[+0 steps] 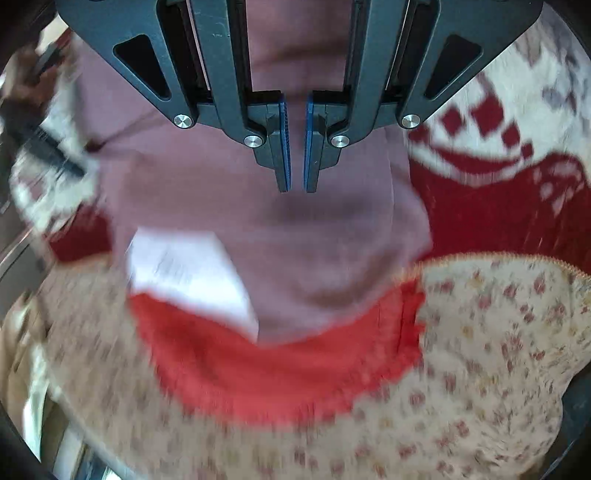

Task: Fold small clothes
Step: 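Lay the held sleeve across the shirt body with the left tool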

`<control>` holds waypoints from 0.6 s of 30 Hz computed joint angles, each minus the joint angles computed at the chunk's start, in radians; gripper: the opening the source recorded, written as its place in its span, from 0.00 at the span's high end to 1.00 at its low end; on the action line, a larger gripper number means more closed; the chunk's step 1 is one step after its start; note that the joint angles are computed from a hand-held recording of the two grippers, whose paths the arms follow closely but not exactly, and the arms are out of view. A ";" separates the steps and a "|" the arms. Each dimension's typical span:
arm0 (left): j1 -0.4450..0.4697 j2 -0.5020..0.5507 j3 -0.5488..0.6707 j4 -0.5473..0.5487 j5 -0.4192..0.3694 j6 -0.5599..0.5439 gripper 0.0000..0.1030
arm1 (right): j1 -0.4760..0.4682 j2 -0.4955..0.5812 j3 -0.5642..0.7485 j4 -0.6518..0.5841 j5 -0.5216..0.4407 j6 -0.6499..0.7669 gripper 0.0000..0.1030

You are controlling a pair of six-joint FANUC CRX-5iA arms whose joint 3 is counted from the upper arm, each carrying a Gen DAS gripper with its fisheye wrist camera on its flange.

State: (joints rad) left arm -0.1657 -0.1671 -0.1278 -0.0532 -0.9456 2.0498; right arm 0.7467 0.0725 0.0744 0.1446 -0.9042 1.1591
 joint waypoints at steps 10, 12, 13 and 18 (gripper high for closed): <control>0.033 0.011 -0.032 0.067 -0.001 0.018 0.95 | -0.064 0.075 0.136 -0.150 -0.164 0.117 0.80; 0.062 -0.001 -0.063 0.117 0.021 -0.003 0.95 | -0.048 0.032 0.061 -0.058 -0.034 0.046 0.80; 0.068 0.001 -0.069 0.132 0.026 -0.009 0.95 | -0.041 0.023 0.032 -0.014 0.037 0.010 0.80; 0.045 0.024 -0.028 0.068 0.006 0.004 0.95 | -0.031 0.095 0.046 0.045 0.128 -0.055 0.80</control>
